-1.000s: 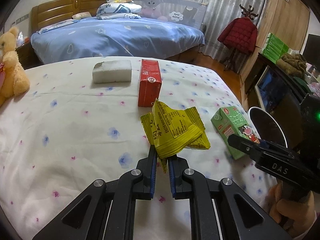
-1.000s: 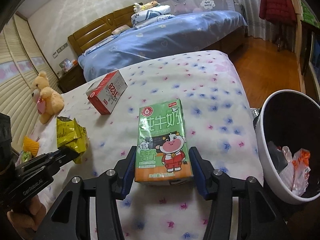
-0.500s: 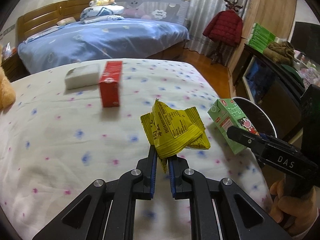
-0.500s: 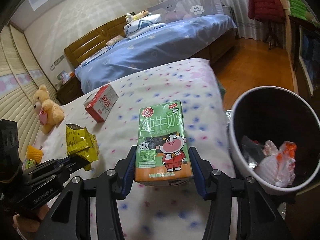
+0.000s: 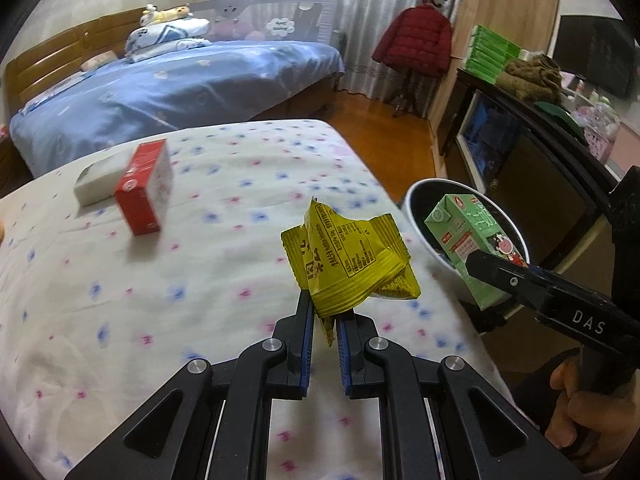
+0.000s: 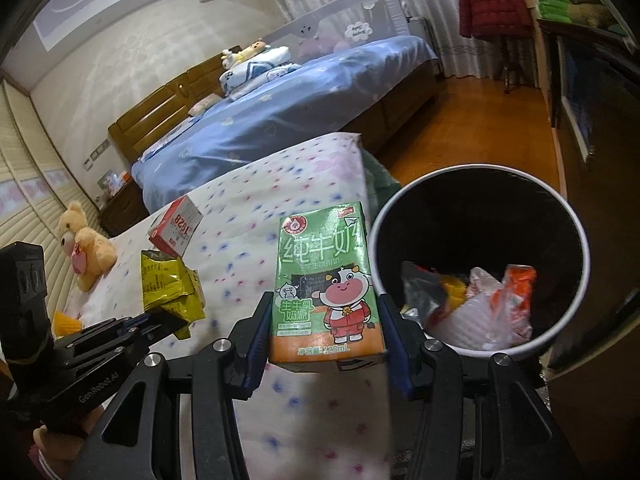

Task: Collect trash
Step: 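Carry the yellow wrapper and green milk carton over the bin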

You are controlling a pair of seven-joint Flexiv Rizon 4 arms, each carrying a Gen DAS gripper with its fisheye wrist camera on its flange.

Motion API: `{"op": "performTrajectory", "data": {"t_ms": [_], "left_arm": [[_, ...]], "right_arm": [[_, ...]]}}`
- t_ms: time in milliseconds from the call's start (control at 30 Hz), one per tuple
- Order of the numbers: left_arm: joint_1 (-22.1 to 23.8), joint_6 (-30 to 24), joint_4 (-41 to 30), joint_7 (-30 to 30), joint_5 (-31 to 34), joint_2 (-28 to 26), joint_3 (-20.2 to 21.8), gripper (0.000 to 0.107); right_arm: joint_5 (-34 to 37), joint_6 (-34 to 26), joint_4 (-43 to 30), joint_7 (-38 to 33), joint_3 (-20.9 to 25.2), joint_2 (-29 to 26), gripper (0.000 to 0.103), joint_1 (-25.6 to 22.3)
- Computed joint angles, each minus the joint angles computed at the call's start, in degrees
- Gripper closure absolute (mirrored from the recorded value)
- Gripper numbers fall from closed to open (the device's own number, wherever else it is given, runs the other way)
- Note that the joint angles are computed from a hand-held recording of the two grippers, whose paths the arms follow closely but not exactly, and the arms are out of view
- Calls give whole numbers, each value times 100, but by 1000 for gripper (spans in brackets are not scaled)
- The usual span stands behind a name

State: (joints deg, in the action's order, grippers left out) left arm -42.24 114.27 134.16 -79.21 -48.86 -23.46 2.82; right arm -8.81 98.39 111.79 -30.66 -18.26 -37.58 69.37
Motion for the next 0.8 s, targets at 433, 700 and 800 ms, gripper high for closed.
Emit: {"op": "performTrajectory", "data": {"t_ms": [433,700,800], "left_arm": [[-550,-468,-661,333,-41,-372,466,97],[-928,-803,-941,37,318,-548,1001,97],[-1002,-925,-1033,-121,495,-611,1147,97]], "right_arm": [[466,200,494,-23,-381,173,52,270],[686,251,663,-94,-625,231,52,421],[765,255,687,-94,-668,223,52,453]]}}
